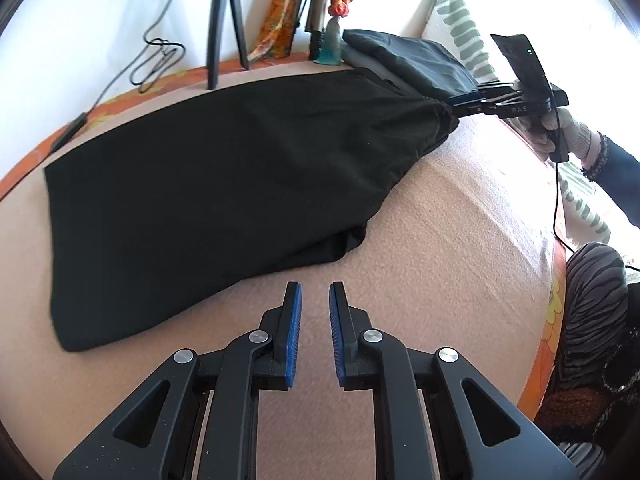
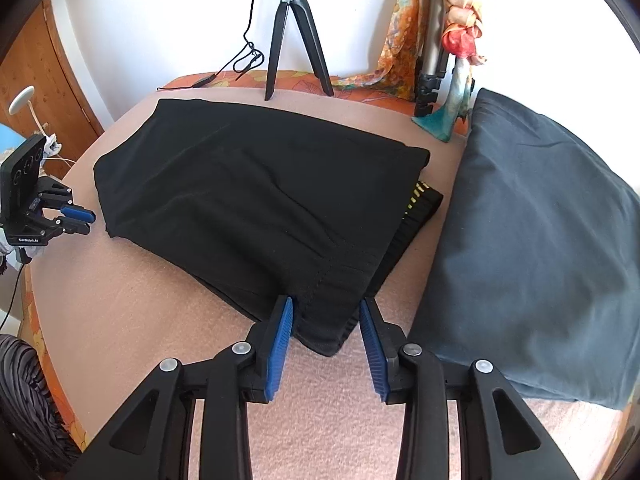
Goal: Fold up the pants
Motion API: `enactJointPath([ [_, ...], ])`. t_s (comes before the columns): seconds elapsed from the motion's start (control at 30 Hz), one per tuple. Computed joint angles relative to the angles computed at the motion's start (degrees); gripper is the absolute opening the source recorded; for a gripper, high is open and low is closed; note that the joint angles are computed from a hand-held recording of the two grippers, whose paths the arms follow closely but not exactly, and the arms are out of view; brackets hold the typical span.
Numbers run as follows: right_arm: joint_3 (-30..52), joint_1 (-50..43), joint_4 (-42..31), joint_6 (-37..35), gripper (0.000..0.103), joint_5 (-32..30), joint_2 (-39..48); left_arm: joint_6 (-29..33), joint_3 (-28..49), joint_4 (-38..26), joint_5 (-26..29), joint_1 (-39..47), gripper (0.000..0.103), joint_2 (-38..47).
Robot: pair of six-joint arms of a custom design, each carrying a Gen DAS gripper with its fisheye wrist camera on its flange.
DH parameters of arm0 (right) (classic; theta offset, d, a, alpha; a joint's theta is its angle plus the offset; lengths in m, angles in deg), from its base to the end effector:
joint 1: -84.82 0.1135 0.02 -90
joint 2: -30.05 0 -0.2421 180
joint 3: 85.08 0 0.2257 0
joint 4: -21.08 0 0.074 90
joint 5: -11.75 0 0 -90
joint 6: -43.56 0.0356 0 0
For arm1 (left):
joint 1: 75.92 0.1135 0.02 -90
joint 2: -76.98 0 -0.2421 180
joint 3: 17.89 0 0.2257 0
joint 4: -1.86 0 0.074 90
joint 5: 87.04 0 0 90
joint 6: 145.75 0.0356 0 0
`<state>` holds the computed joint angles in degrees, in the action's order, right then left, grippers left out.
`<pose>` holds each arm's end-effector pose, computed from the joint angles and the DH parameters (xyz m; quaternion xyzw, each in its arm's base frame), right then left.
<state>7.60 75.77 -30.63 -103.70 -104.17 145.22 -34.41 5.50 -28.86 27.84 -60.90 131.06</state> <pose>0.3583 -0.0413 0.1443 -0.4224 0.8685 0.1127 0.2336 0.1226 0.0174 0.1010 0.1053 0.9419 -0.1231 0.2942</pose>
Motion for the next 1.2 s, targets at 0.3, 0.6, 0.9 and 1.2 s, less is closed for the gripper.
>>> enactJointPath([
  [0.3,-11.13,8.25,-2.87,-1.47,0.039,-3.10,-17.86,21.64,3.67,-5.14,6.20,35.58,0.015,3.98],
  [0.6,-18.87,31.31,4.89,5.86,0.036,3.67,-15.55,16.27,6.38,10.20,3.22,36.47,0.030,21.81],
  [0.9,-16.71,43.97,12.37,11.88,0.036,7.44,-7.20,14.60,7.92,10.77,6.93,39.62,0.030,25.41],
  [1.2,-2.08,41.53,2.31,16.96,0.002,0.96,4.49,12.72,9.96,7.46,9.58,42.12,0.030,25.82],
])
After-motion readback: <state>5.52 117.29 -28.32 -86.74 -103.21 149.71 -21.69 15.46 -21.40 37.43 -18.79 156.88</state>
